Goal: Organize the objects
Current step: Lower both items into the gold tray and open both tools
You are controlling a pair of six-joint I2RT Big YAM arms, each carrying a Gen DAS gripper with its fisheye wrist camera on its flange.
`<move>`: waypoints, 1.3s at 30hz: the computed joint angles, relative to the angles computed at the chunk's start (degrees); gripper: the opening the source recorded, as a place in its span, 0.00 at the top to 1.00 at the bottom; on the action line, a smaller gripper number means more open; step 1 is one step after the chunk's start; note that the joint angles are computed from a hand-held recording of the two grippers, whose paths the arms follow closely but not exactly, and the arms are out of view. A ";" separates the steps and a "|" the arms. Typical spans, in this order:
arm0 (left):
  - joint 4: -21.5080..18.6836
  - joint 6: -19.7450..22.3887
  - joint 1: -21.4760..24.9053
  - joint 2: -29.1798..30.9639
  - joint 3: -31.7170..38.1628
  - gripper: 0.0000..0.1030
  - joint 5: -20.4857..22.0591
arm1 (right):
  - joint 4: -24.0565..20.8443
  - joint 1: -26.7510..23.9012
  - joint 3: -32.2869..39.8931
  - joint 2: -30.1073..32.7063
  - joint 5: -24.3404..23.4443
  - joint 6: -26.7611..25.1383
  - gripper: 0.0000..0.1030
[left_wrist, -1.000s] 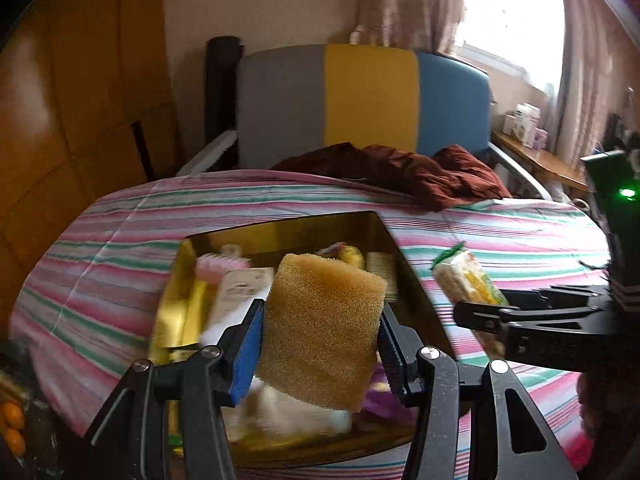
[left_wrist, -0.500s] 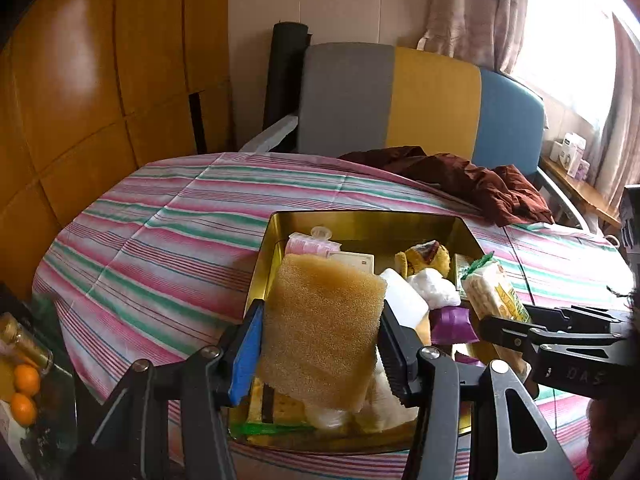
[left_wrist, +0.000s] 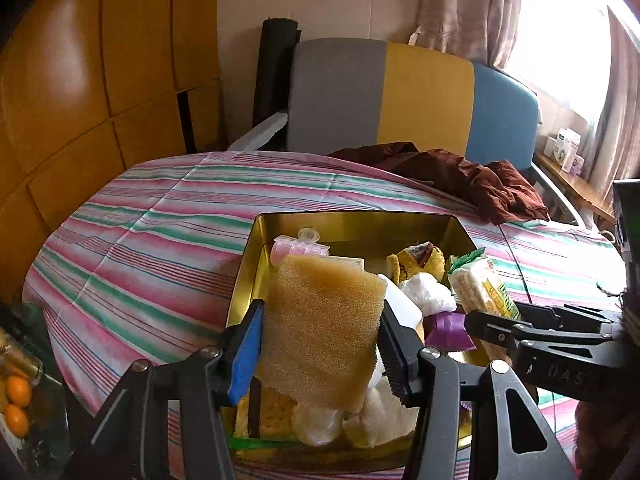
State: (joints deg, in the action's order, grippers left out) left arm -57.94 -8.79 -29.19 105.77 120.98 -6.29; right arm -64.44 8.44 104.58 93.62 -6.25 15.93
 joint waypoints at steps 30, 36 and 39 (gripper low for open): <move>2.19 0.15 -1.82 -0.59 -0.60 0.05 -2.81 | 6.85 3.10 -6.89 -6.26 17.15 -0.43 0.29; 4.44 -1.17 -1.58 -5.38 -6.82 0.00 -3.00 | 9.48 5.52 -11.20 -9.53 22.94 0.79 0.25; 4.20 -1.71 -1.69 -7.20 -9.15 0.00 -2.59 | 9.71 6.27 -12.97 -10.51 23.21 1.37 0.25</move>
State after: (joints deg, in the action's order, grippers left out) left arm -53.74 -10.50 -30.88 98.57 111.83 -8.88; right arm -54.73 14.71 91.61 83.11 16.96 17.30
